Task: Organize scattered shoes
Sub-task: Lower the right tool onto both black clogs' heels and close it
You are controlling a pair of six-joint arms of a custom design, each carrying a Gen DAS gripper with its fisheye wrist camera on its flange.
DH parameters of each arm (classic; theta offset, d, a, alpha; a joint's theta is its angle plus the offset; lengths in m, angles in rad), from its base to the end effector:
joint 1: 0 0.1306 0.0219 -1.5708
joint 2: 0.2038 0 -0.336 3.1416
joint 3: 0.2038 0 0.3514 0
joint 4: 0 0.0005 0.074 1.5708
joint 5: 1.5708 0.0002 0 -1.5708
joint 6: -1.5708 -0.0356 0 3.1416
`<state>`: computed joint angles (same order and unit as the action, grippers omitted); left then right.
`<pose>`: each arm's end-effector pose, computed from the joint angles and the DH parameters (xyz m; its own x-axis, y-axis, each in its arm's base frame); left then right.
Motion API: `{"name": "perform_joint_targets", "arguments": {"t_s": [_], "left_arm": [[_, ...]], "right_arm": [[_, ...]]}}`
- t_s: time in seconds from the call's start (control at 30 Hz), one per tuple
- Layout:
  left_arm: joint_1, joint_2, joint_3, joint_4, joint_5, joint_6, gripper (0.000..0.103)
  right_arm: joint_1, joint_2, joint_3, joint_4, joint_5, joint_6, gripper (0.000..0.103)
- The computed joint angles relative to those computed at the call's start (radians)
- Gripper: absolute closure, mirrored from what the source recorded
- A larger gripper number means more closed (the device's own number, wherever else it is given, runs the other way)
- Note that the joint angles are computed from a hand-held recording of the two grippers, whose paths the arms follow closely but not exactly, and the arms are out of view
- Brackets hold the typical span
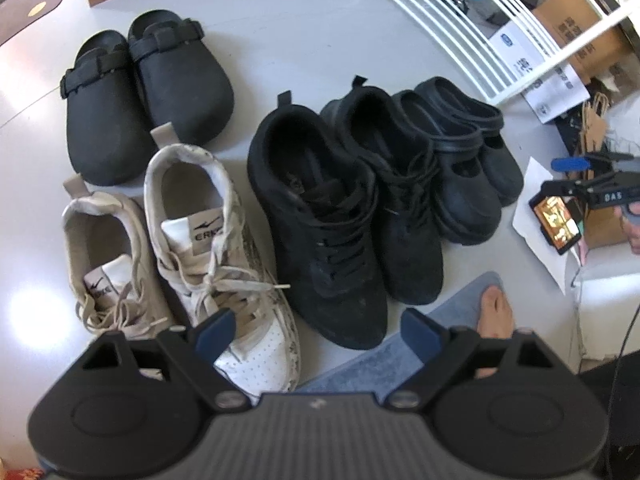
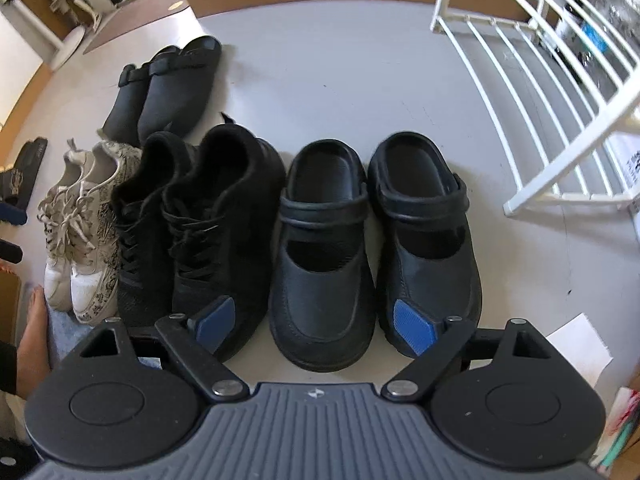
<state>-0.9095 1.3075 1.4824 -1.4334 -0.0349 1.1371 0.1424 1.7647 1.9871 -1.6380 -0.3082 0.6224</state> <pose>0.2348 -0.3006 0.4228 -0.9553 -0.2490 -0.1592 -0.2016 0.9430 -0.2649 0.5046 0.0828 0.4112 -0.6887 -0.6599 -0.3003 -0.7177 0.6792 0.1534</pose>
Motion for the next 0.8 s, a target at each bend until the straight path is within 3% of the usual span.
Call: {"name": "perform_joint_targets", "arguments": {"t_s": [0.3, 0.43, 0.63, 0.73, 0.8], "left_arm": [[0.017, 0.015, 0.005, 0.014, 0.037, -0.007, 0.012], [0.019, 0.016, -0.002, 0.02, 0.048, 0.0, 0.012], [0.024, 0.009, -0.019, 0.021, 0.06, 0.019, 0.012], [0.032, 0.013, -0.025, 0.015, 0.067, 0.024, 0.012], [0.039, 0.016, -0.03, 0.015, 0.076, 0.026, 0.012]], "right_arm": [[-0.009, 0.02, -0.119, 0.223, 0.007, -0.053, 0.03], [0.003, -0.01, -0.217, 0.328, -0.013, -0.012, 0.031], [0.011, -0.048, -0.31, 0.495, -0.012, -0.044, 0.031], [0.007, -0.012, -0.262, 0.467, -0.075, -0.032, 0.03], [0.011, -0.006, -0.258, 0.478, -0.065, -0.007, 0.029]]}}
